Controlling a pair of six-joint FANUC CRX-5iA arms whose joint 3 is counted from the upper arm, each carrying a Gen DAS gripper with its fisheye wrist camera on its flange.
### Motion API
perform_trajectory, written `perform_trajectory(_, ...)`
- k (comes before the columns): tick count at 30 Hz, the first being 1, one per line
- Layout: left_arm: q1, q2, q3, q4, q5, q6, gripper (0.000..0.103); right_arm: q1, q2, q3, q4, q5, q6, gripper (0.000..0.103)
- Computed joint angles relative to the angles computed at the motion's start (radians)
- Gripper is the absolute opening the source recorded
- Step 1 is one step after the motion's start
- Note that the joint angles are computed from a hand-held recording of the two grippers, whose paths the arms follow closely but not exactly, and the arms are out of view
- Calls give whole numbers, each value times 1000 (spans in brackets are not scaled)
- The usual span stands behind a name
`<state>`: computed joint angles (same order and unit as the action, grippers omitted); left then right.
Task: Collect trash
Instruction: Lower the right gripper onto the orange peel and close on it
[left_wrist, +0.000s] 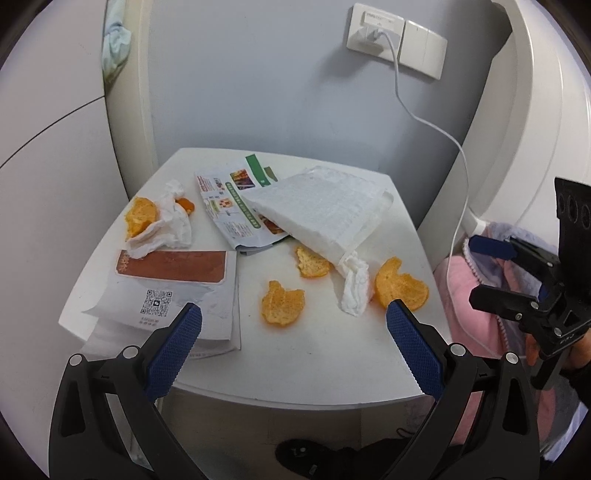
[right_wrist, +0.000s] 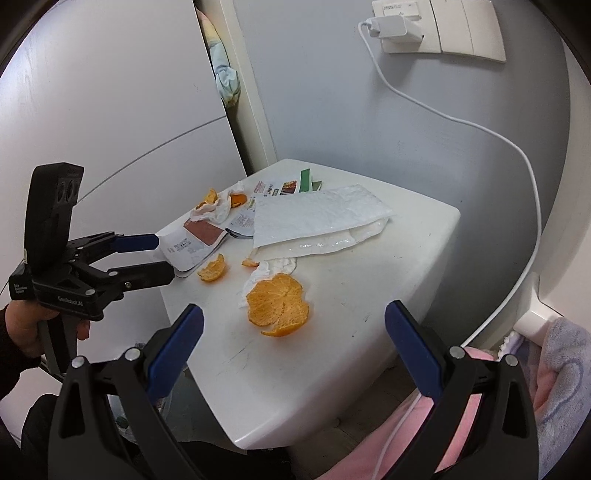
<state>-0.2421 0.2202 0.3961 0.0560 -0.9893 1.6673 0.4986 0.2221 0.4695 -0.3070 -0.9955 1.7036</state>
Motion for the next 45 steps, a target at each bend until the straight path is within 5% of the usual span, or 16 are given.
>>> perform_trajectory(6,3,30,19,3,0,-58,96,12,24,5,25,7,-19,96)
perform_trajectory(10,7,49,28,9,3,-85,87,10,44,18,19,-7,-21,74)
perform_trajectory(23,14,60,-15,67,61,-133,49,11,62,14,-5,14,13,68)
perform_trajectory(32,8,64,-21,65,64,-135,34,14,81,25,-7,17,17,60)
perform_trajectory(45,5,60,-35,61,87,-137,29,32,75,-4,22,49,37,46)
